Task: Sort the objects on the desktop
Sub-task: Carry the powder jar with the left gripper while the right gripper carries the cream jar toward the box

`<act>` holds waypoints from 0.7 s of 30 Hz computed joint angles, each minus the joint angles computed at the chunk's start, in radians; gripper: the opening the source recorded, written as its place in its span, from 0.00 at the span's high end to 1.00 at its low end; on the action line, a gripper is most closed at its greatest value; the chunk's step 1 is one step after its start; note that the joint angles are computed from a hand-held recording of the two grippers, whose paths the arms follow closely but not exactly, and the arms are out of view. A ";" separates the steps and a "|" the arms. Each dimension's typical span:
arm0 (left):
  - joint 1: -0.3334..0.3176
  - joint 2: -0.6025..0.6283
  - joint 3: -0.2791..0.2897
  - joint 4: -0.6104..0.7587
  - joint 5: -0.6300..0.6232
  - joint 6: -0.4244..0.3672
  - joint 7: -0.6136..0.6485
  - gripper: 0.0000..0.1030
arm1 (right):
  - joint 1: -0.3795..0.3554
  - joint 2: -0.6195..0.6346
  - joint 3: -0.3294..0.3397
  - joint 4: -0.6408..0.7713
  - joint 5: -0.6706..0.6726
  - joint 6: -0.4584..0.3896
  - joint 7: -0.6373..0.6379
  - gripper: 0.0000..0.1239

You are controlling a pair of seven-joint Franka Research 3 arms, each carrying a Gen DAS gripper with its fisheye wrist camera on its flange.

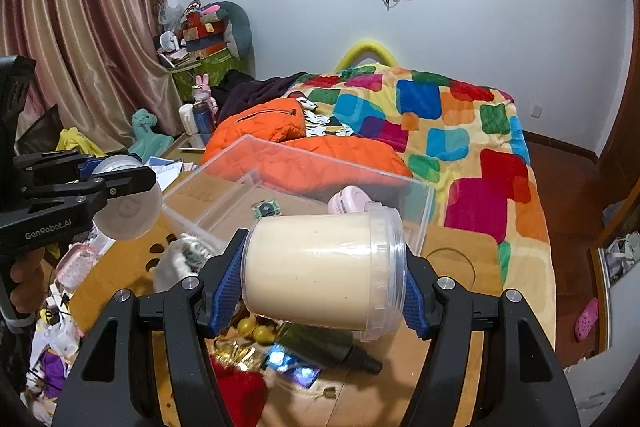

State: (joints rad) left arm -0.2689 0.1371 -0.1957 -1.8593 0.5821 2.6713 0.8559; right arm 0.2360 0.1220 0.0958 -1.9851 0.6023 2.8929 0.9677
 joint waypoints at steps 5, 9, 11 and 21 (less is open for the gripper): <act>0.007 0.036 0.006 0.041 -0.016 0.001 0.026 0.72 | -0.007 0.045 0.001 0.054 -0.005 -0.020 0.014 0.50; 0.004 0.064 0.019 0.078 -0.003 0.001 0.033 0.72 | -0.011 0.085 0.004 0.093 -0.018 -0.030 0.028 0.50; 0.002 0.077 0.023 0.094 0.004 0.001 0.036 0.72 | -0.011 0.105 0.002 0.115 -0.035 -0.038 0.043 0.50; 0.005 0.172 0.026 0.184 -0.065 -0.003 0.119 0.72 | -0.009 0.189 0.007 0.212 -0.107 -0.080 0.093 0.50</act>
